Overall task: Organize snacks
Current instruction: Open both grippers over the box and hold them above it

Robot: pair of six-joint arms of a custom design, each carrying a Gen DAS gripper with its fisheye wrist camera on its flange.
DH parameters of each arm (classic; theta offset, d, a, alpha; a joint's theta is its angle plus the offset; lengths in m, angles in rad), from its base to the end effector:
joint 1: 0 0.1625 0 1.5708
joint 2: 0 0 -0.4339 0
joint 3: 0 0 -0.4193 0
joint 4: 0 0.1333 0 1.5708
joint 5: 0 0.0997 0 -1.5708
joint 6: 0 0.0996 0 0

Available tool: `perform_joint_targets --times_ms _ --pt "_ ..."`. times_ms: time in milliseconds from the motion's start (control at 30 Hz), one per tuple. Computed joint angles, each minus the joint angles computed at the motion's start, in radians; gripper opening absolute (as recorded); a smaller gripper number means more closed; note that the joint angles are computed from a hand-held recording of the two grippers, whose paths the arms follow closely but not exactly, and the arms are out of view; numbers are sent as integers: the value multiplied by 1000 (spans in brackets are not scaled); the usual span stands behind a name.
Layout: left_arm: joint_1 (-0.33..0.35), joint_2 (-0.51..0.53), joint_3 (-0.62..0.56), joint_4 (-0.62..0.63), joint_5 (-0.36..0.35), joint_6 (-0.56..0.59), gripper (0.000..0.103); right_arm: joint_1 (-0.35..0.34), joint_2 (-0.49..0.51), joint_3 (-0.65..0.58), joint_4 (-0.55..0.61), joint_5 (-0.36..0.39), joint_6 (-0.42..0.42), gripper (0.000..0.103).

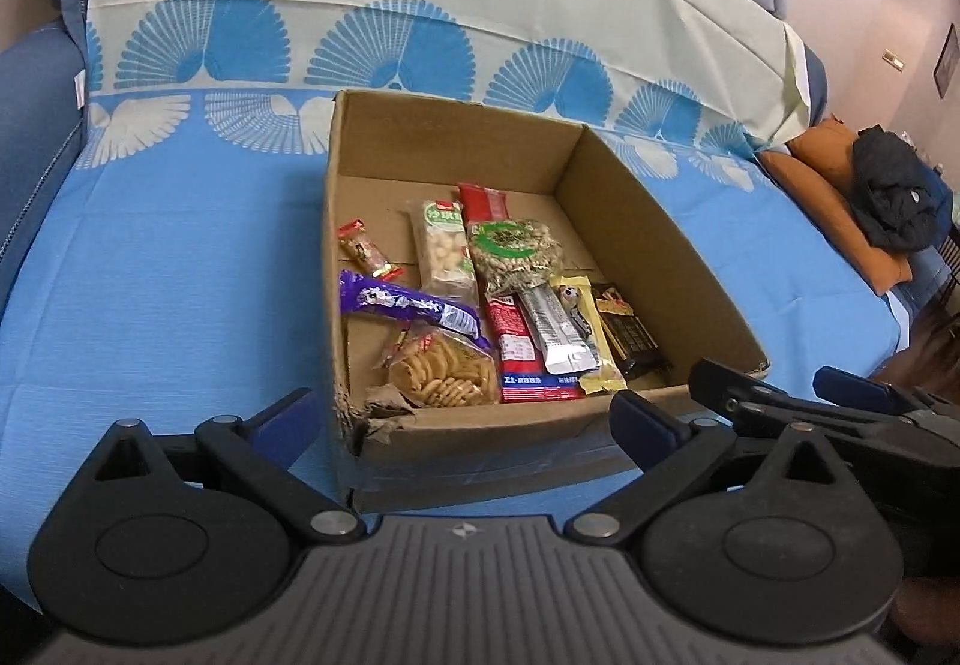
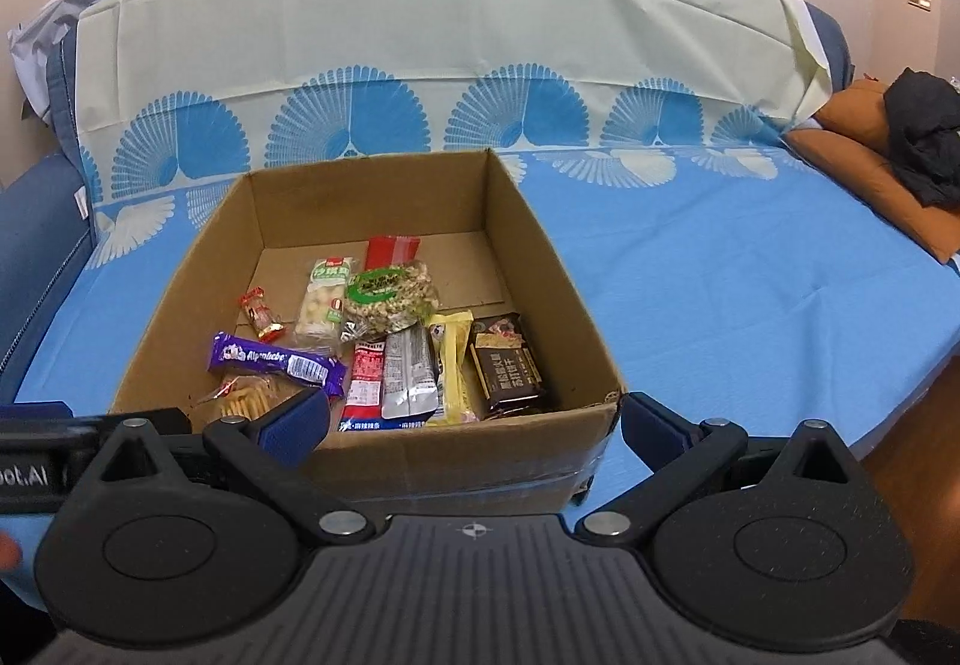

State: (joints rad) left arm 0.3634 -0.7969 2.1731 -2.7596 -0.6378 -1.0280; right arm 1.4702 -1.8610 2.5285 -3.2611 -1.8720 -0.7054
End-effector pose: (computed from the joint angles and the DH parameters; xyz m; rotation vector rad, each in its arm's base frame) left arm -0.3647 -0.3669 -0.0154 0.3274 2.3752 -0.9858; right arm 0.0693 -0.3470 0.3542 0.4930 -2.2316 1.0401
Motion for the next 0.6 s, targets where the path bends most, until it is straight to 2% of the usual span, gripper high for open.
perform_joint_targets --times_ms 233,600 --pt "-6 4 -8 33 13 -27 102 -2 12 -4 -12 -8 -5 102" --pt "-4 3 -1 15 10 -27 102 2 23 2 -34 -15 -23 102"
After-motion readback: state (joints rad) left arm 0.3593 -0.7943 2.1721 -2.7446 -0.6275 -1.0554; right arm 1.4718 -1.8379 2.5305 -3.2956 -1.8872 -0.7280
